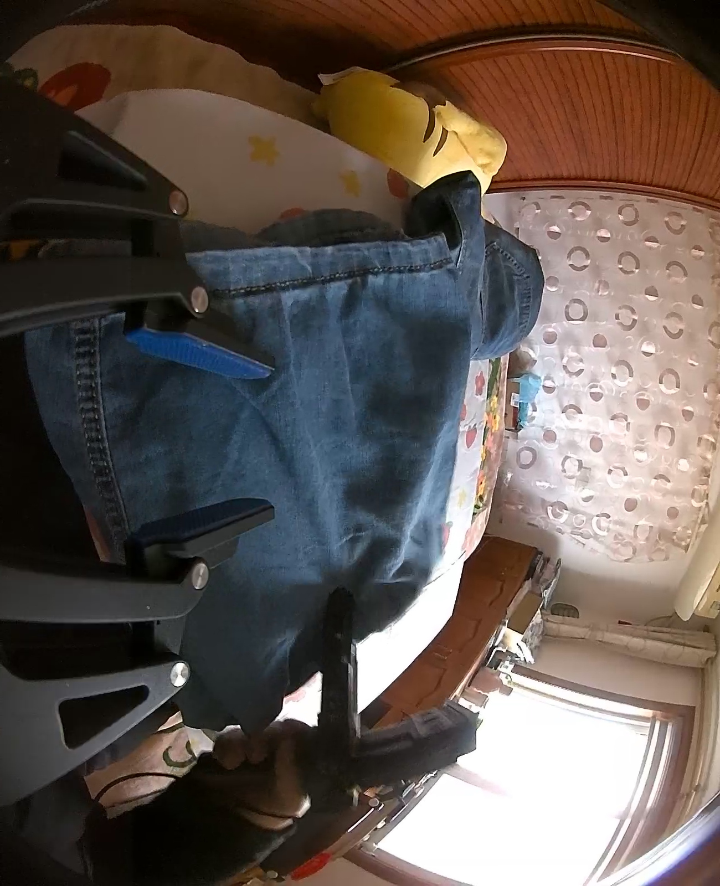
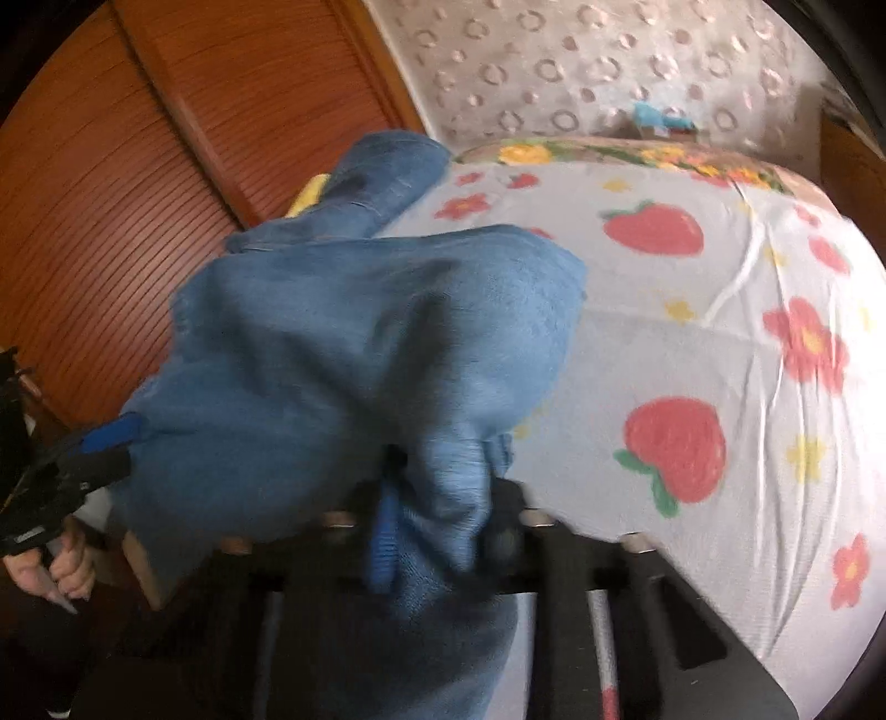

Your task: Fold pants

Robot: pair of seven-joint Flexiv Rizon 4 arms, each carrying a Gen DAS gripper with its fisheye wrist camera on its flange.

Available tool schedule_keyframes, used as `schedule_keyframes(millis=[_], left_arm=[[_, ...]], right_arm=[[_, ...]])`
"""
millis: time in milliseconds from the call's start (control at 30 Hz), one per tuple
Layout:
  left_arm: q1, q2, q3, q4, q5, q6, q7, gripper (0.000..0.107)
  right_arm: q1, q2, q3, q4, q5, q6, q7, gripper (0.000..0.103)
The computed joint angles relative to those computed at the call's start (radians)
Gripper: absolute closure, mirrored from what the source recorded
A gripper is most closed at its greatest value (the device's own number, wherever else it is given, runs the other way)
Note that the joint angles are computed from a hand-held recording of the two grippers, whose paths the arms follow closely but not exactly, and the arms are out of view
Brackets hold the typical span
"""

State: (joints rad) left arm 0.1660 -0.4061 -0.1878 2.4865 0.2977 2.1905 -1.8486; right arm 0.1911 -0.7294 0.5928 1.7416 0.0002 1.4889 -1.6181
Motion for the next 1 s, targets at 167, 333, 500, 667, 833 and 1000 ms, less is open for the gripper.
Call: schedule_keyframes(millis=[167,333,500,667,833,1000], left_arm=[[0.005,0.006,-0.003,0.001,0.005,0.011,-0.011,0.063],[0.017,0.046,-0.004,0.005,0.028,0.013,-0.02,0.063],[0.032,0.103,-0.019,-0.018,0.059,-0.02,-0.037,0.063],[0.022,0.132,-0.044,-0.073,0.069,-0.067,-0.057,0.063],[0.032,0.079,-0.129,-0.175,0.094,-0.123,-0.062,0.063],[0.016,-0.028,-0.215,-0.279,0.061,-0.185,-0.004,0.063]], right_arm=[[-0.089,0.042,0.143,-0.001,0.002,0.018,-0.095,0.093],[-0.018,0.115,0.104,-0.032,0.002,0.027,-0.101,0.094],[0.016,0.176,0.076,-0.038,-0.002,0.094,-0.09,0.095],[0.009,0.234,-0.021,0.008,-0.007,0.116,-0.014,0.095],[0.05,0.266,-0.231,0.099,-0.031,0.079,0.106,0.095],[-0.033,0.223,-0.219,0.155,-0.02,0.088,0.119,0.089]])
